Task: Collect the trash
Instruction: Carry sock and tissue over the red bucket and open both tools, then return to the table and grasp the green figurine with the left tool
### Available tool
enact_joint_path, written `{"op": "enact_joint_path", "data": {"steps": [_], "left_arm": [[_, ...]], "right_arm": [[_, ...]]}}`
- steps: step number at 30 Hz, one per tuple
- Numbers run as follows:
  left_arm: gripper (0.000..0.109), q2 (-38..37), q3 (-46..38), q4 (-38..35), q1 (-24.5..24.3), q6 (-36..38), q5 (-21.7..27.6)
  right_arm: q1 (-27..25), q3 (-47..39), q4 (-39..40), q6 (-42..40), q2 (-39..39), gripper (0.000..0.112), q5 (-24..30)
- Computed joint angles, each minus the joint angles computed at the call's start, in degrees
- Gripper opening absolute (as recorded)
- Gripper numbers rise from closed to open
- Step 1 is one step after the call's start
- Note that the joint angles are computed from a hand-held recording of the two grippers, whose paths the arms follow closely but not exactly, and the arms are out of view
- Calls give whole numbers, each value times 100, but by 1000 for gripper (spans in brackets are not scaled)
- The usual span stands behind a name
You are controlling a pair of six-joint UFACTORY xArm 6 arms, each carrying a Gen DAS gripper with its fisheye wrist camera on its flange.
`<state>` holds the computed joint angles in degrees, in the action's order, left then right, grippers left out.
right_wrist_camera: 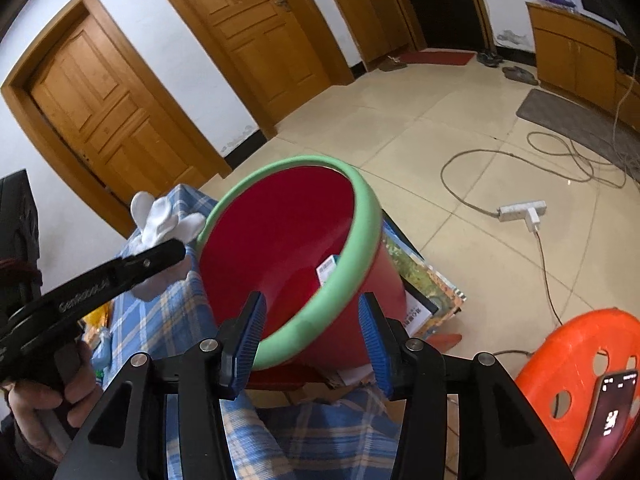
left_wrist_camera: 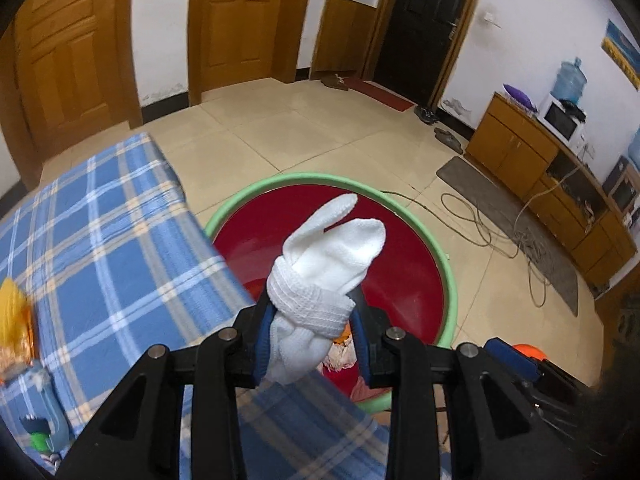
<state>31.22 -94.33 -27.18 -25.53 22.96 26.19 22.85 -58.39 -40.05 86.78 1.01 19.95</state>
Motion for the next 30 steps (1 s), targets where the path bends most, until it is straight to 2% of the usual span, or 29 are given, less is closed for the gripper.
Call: {"op": "enact_joint_path", "data": {"steps": [1,6,9,18,23,30], "left_arm": [[39,20,-23,26,-8,35,-3],[49,4,-17,163,-52,-3,-80],[49,-78,63,66,-25,21,-78],[49,-691,814,501,194,-517,-333],[49,-1126,1428,1388,413,-1351,-574],[49,-1705,2224,2170,882,-2075,-845]], "right_arm": [[-5,44,-49,71,-31,49,-14],[-63,174,-233,354,-104,49,-157],[-48,156,-257,357,-126,49,-130],[77,106,-459,491,-220,50,-131],[225,35,-515,533,-241,52,-126],[389,-90,-501,434,-127,53,-292]]}}
